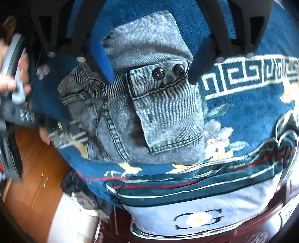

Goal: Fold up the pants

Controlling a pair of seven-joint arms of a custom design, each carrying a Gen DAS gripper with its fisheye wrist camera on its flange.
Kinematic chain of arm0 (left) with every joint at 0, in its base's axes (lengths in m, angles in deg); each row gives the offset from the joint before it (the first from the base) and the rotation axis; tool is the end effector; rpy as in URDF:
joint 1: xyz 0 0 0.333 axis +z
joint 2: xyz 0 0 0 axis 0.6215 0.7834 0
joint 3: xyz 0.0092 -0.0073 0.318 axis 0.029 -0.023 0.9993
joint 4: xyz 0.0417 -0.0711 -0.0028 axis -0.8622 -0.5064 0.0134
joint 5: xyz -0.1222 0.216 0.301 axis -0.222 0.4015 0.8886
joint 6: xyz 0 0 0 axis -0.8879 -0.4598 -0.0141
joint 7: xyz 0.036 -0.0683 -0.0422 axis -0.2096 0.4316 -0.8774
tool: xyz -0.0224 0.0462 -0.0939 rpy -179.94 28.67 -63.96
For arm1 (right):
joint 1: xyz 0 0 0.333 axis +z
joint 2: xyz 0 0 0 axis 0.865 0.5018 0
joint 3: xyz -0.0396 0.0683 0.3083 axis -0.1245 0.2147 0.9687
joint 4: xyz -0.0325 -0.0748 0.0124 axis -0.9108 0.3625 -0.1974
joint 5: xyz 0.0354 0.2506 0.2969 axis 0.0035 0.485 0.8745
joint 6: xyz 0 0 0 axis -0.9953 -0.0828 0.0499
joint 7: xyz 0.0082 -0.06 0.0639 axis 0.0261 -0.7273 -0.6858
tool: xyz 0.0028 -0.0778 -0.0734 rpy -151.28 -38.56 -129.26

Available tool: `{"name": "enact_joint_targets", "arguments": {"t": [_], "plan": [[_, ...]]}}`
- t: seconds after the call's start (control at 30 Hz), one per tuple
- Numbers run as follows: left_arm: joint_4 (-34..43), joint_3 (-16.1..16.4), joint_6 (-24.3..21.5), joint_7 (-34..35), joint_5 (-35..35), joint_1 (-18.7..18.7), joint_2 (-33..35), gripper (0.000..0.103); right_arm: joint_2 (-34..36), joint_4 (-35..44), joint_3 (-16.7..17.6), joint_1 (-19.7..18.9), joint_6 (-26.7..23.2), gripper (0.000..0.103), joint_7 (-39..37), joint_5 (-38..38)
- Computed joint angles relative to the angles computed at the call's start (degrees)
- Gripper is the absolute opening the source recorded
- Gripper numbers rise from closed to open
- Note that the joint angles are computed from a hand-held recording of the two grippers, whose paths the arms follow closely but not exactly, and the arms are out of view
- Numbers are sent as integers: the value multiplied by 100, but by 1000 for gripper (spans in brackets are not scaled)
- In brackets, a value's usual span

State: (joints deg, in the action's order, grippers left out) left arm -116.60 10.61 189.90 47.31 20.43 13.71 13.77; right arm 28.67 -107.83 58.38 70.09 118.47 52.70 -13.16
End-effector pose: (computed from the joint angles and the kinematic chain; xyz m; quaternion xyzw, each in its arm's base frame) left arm 0.5721 -0.3788 0.5658 -0.6694 0.6856 -0.2509 0.1375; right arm 0.6551 0.1815 0.5656 -0.7227 0.6197 -0.0614 0.2999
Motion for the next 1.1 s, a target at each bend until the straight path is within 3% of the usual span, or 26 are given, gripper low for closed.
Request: {"name": "enact_joint_targets", "arguments": {"t": [0.1, 0.2, 0.37, 0.5, 0.7, 0.77, 0.87, 0.97, 1.03, 1.07, 1.1], "plan": [[-542, 16, 507, -267, -252, 165, -365, 94, -313, -393, 100, -122, 65, 74, -538, 526], [-847, 29, 708, -487, -380, 328, -563, 94, -429, -567, 69, -145, -79, 74, -947, 853], [-1353, -42, 1166, -524, -1230, 706, -727, 94, -169, -420, -4, -227, -381, 75, -753, 1325], [-1502, -105, 1325, -356, -1718, 827, -649, 94, 86, -280, 45, -416, -743, 76, -632, 2010], [-1076, -190, 1250, 262, -2219, 843, -196, 94, 395, -25, 136, -533, -767, 79, -680, 2463], [-928, -192, 1219, 430, -2375, 850, -63, 94, 448, 20, 183, -535, -703, 75, -765, 2516], [-844, -199, 1253, 692, -2621, 897, 67, 95, 596, 128, 308, -570, -670, 58, -1058, 2767], [-899, -223, 1418, 952, -2875, 942, 97, 94, 732, 216, 375, -595, -641, 51, -1163, 2970], [-831, -201, 1428, 1011, -2867, 899, 149, 87, 757, 219, 378, -610, -628, 44, -1143, 3026], [-817, -285, 1485, 1208, -3077, 962, 176, 67, 739, 206, 362, -586, -600, 42, -1092, 2975], [-787, -427, 1524, 1482, -3452, 1074, 210, 58, 714, 189, 355, -562, -573, 36, -1055, 2927]]}}
